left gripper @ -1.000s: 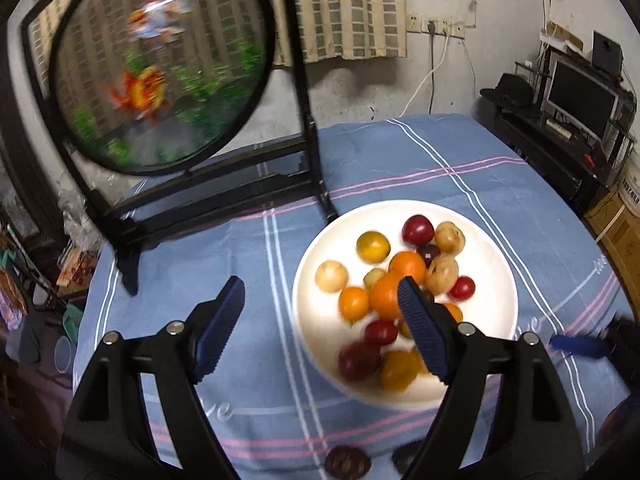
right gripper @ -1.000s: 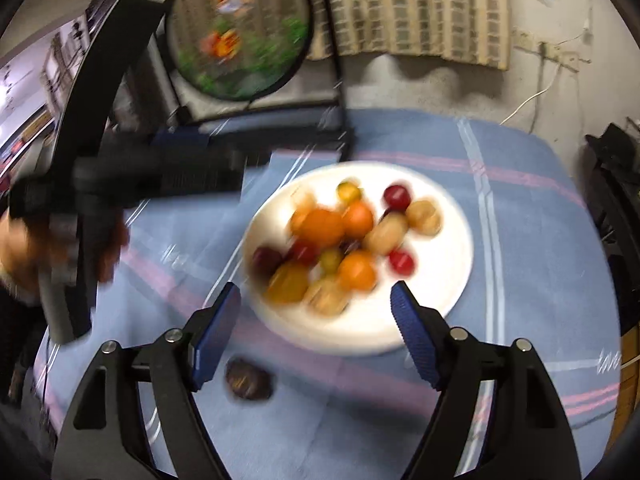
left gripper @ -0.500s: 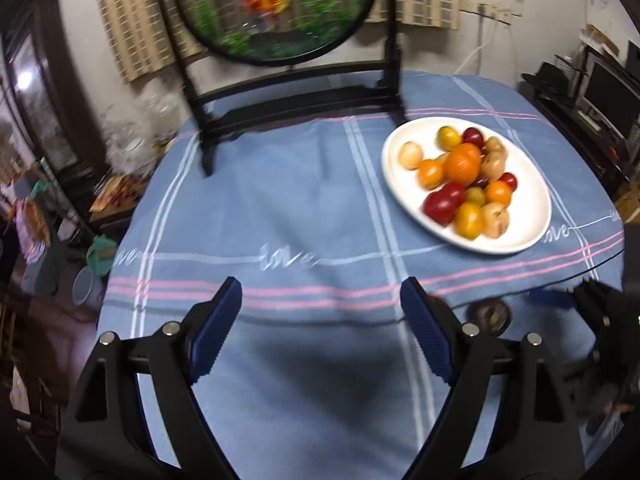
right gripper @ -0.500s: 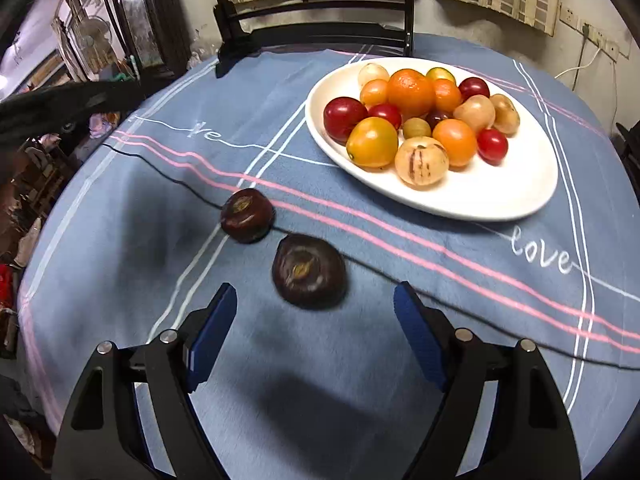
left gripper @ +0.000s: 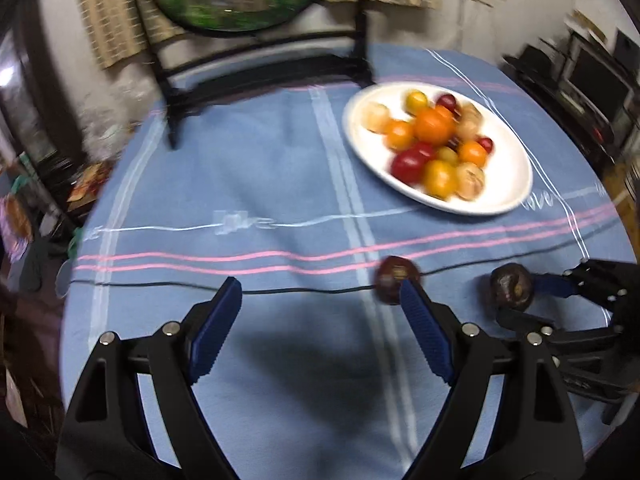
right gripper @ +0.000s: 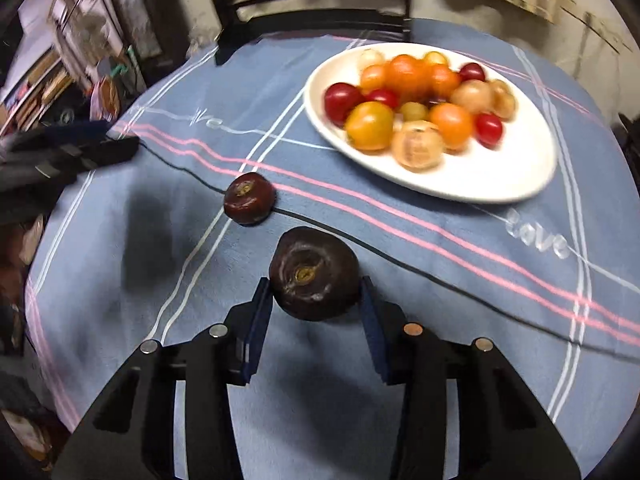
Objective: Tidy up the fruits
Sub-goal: 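Grasp a dark plum with the left tool while the right tool grasps another dark plum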
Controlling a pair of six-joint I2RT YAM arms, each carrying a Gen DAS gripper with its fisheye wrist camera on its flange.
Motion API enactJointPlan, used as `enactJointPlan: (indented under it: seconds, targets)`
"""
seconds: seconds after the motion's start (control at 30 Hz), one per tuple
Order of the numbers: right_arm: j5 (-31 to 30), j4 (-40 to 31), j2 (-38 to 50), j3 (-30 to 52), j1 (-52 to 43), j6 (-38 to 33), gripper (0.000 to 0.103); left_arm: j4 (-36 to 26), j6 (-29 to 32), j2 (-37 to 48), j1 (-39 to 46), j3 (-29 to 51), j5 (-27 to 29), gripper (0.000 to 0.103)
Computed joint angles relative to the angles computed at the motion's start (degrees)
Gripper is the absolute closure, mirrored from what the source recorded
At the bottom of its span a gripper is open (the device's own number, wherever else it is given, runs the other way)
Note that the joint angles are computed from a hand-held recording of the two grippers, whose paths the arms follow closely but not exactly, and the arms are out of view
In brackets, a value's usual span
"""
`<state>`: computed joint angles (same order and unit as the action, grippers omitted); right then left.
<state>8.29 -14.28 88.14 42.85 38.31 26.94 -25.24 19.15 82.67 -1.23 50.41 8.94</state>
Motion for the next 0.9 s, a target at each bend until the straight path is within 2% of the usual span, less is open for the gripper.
enactJointPlan:
  seconds: [0.17,0.37,0.4,0.47,0.5,0.67,0.9]
  targets:
    - [0.0,-0.9,-4.9,-3.7,-0.1,2.2,0.059,3.8,-4.0,7.1,-6.5,0.0,-1.4,0.021]
    - [-0.6,-0.5,-6.7,-5.7,-0.8,3.6,0.059,5.7,-5.1,14.5,-9.2,2.8,-3.6,0.022]
    - [-0.4,-0.5,-6.8,-5.9,-0.7,3.7,0.059,5.5,-5.1,15.6,-9.1,3.3,-3.6,0.025]
    - [-0.3,-0.3,-7.3,-6.4,-0.5,4.1,0.059,3.8,-5.0,17.6,-8.2,4.8,-1.5,0.060]
    - [-0.1,-0.4,-7.6,-6.5,-0.3,4.2,0.059,3.3,-5.4,17.9,-7.7,5.1,-0.2,0.060]
    - [0.5,-1.0,-8.3,-6.7,0.5,4.8,0.059,4.0,-3.2,12.7,-7.0,2.2,0.5,0.061]
    - [3.0,-3.8,-12.2,-4.6,1.7,5.3,0.059,1.4,-1.2,1.5,-6.8,1.8,-0.4,0.061]
